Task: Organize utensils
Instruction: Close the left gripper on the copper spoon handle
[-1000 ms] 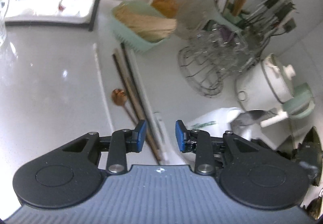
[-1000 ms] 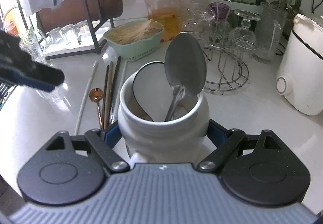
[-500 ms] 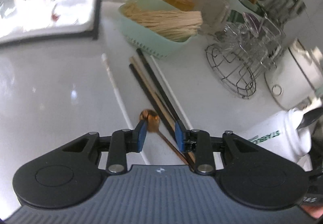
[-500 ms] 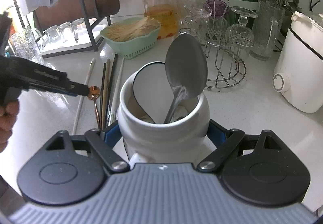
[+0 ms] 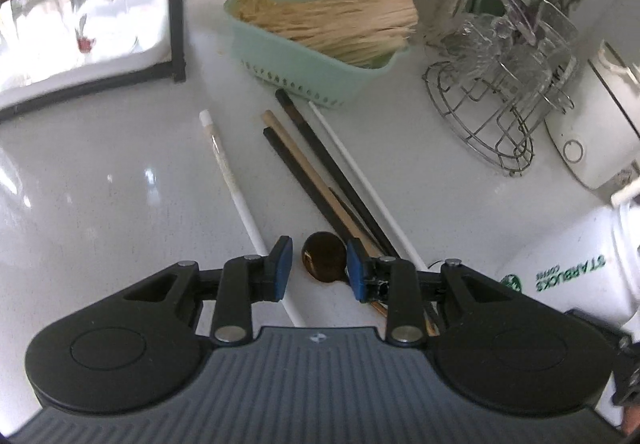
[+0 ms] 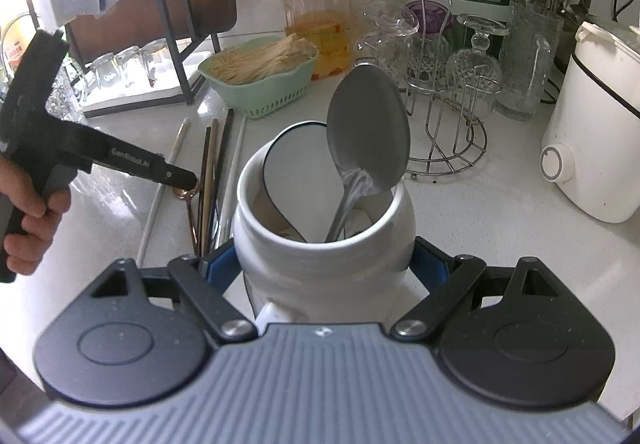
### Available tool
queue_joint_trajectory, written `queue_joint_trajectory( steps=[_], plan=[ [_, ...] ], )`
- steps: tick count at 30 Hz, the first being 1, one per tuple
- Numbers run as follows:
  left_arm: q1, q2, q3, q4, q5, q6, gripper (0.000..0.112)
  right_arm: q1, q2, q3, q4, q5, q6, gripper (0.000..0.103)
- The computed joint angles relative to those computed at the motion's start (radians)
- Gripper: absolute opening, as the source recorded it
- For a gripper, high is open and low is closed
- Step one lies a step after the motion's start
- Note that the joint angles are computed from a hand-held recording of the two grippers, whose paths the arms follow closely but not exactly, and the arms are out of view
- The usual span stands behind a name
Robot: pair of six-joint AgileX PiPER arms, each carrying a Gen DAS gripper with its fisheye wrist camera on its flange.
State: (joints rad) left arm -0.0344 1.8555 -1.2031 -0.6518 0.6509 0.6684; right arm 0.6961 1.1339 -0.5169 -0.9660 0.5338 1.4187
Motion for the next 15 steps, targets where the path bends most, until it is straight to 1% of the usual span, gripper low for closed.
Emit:
queue_joint_trajectory(
  steps=[2, 5, 6, 7, 8, 10, 12, 15],
  plan=[
    [0.006, 0.019, -0.045, 0.025, 0.064, -0.064, 0.035, 0.002, 0.0, 0.001, -0.006, 0.001, 0.008, 0.091],
    [0.022, 0.046, -0.093, 0.017, 0.139, -0.138, 0.033, 0.003, 0.0, 0.003, -0.01, -0.001, 0.011, 0.091],
    [0.022, 0.053, -0.108, 0.025, 0.157, -0.166, 0.028, 0.002, 0.0, 0.002, -0.009, -0.001, 0.012, 0.091],
    [0.018, 0.059, -0.12, 0.043, 0.166, -0.198, 0.021, 0.004, 0.001, 0.004, -0.013, -0.001, 0.018, 0.091],
    [0.018, 0.064, -0.128, 0.05, 0.171, -0.219, 0.017, 0.003, 0.0, 0.004, -0.014, -0.001, 0.018, 0.091],
    [0.024, 0.078, -0.142, 0.051, 0.192, -0.25, 0.004, 0.005, -0.001, 0.007, -0.022, -0.001, 0.027, 0.091],
    [0.032, 0.084, -0.144, 0.035, 0.199, -0.254, 0.004, 0.003, -0.002, 0.009, -0.025, -0.004, 0.03, 0.091],
    [0.028, 0.071, -0.129, 0.046, 0.186, -0.27, 0.003, 0.005, -0.001, 0.011, -0.032, -0.004, 0.039, 0.091]
  ],
)
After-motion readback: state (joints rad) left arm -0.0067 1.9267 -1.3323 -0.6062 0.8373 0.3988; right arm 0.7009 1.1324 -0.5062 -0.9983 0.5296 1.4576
